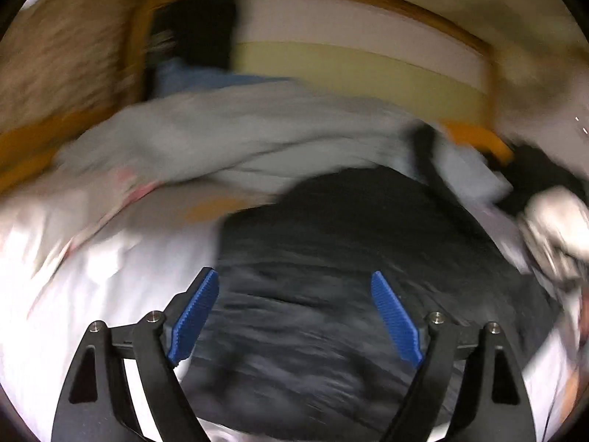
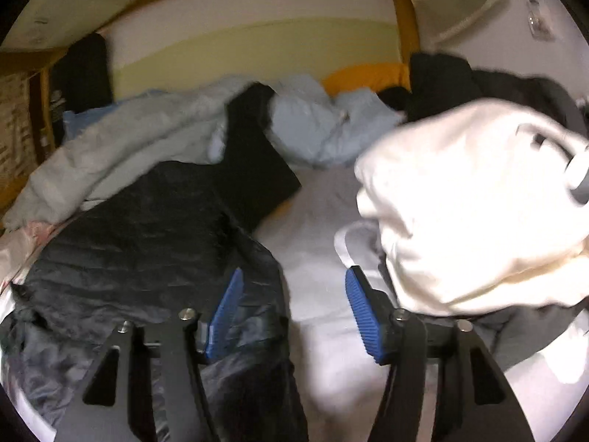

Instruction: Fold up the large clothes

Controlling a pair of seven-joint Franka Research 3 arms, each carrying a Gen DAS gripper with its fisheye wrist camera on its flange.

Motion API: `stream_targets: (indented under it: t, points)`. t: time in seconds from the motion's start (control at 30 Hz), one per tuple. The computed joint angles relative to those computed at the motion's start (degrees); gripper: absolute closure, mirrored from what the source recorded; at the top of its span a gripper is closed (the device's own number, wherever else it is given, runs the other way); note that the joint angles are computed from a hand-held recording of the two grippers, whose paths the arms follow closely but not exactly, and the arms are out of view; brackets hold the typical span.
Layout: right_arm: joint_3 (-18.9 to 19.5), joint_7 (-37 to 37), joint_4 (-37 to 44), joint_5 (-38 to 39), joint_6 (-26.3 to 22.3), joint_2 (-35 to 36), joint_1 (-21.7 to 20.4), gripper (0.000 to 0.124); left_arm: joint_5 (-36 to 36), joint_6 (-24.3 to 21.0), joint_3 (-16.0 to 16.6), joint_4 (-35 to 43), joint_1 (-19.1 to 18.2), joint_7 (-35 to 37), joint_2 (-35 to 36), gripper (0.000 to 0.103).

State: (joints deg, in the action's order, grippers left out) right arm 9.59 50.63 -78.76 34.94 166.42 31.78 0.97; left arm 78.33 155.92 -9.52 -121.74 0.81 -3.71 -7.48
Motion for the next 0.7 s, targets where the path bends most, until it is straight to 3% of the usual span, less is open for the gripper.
stream_targets:
  t: [0.07, 0.13, 0.23, 0.33, 0.4, 0.5, 0.63, 0.7]
  points:
    - [5.75, -9.22, -4.23, 4.52, -3.74, -3.94, -4.74, 0.056, -3.73, 2.77, -0.64, 1.35, -1.72, 9.05, 1.89, 0.019]
    - [7.85, -16.12, -7.52, 7.70, -12.30, -7.29, -7.07, 0.052, -12.23, 6.88, -0.45, 2.49, -3.32, 20.09, 4.65, 0.019]
    - [6.60, -19.73, -10.76, 6.78, -19.24, -9.75, -5.51, 0.052, -23.79, 7.92, -0.59, 3.55, -5.37, 30.98, 8.08, 0.019]
    - [4.53, -20.33, -13.35, 5.21, -22.83, -11.06, -2.78, 0.052, -25.20, 6.26, 0.09, 4.92, -6.70, 31.66, 10.37, 0.019]
    - [2.46, -17.87, -14.63, 4.08, -21.96, -11.38, -0.30, 0.051, -22.91, 3.35, 0.48, 7.42, -8.08, 28.91, 12.44, 0.019]
    - [-1.77, -11.50, -14.54, 0.32, -18.57, -10.66, 4.35, 0.051, -26.63, -3.35, 1.32, 14.04, -9.37, 31.91, 18.42, 0.019]
    - [-4.46, -6.31, -14.93, -4.16, -12.59, -10.11, 7.70, 0.051, -35.51, -3.80, 2.67, 17.13, -8.61, 35.84, 22.31, 0.017]
    - [-4.58, -5.83, -15.97, -5.21, -10.70, -10.54, 8.01, 0.050, -34.50, -6.60, 4.40, 18.54, -10.01, 33.62, 23.03, 0.017]
